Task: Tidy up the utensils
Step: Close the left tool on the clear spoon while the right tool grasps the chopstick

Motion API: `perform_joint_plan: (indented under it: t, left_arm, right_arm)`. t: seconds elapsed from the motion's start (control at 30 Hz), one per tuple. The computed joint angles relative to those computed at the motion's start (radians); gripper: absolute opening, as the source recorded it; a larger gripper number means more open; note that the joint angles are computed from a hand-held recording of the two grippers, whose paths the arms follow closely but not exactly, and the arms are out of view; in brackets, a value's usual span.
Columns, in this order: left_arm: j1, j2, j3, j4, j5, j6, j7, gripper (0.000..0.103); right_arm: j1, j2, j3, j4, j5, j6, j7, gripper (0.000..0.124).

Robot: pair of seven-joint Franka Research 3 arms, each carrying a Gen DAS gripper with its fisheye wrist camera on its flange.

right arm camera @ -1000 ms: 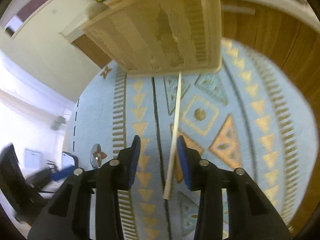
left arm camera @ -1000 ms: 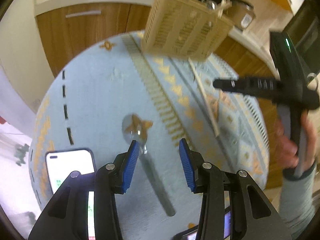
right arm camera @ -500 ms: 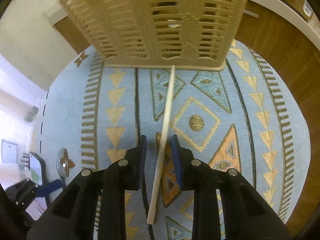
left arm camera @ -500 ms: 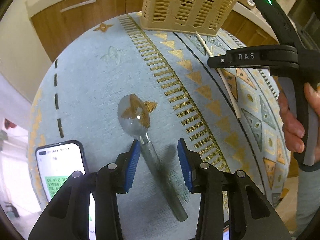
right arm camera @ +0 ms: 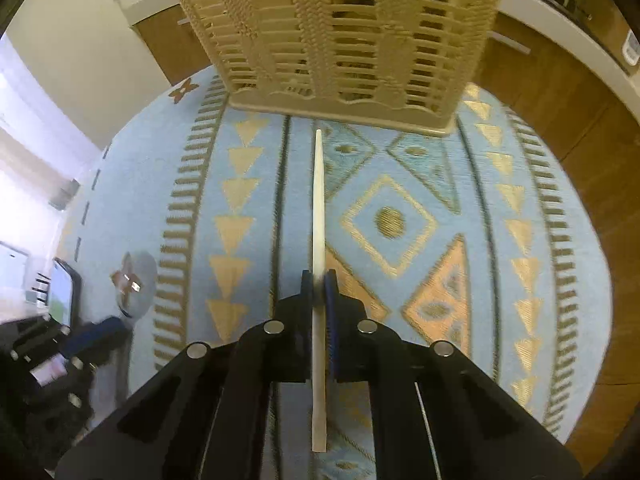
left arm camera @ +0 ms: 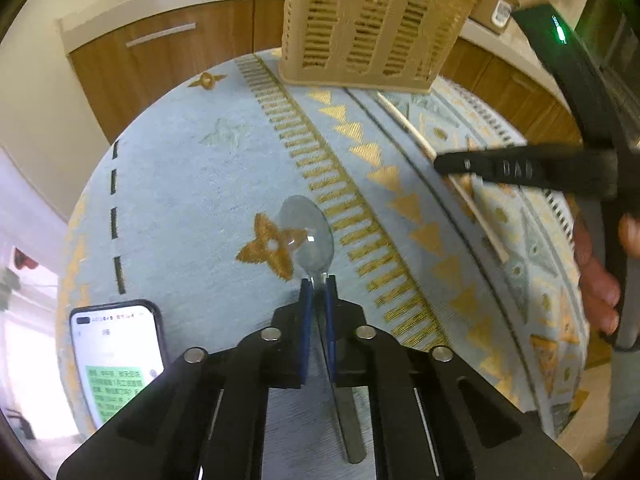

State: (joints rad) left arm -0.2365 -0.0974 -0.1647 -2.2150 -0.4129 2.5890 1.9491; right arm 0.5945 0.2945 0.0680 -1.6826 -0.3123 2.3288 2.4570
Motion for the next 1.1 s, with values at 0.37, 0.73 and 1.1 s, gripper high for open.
perform_joint_plan:
  t: [0.37,0.73,1.1]
  left_arm:
    - [-0.006,0.035,-0.001,0.059,-0.151,-0.048,0.111,0.0]
    - [0.057,0.107,-0.021,0.159,-0.128,-0.1,0.101,0.0]
    - [0.051,0.096,-0.036,0.158,-0.173,-0.184,0.209,0.008]
  right_arm:
    - [-0.062,-0.161,0.02,-0.219,-0.015,0.059,0.086,0.005]
    - [-0.115,-0.219,0.051,-0.313,0.011,0.111,0.092,0.005]
    - [-0.125,-0.234,0.057,-0.334,0.032,0.13,0.081,0.005]
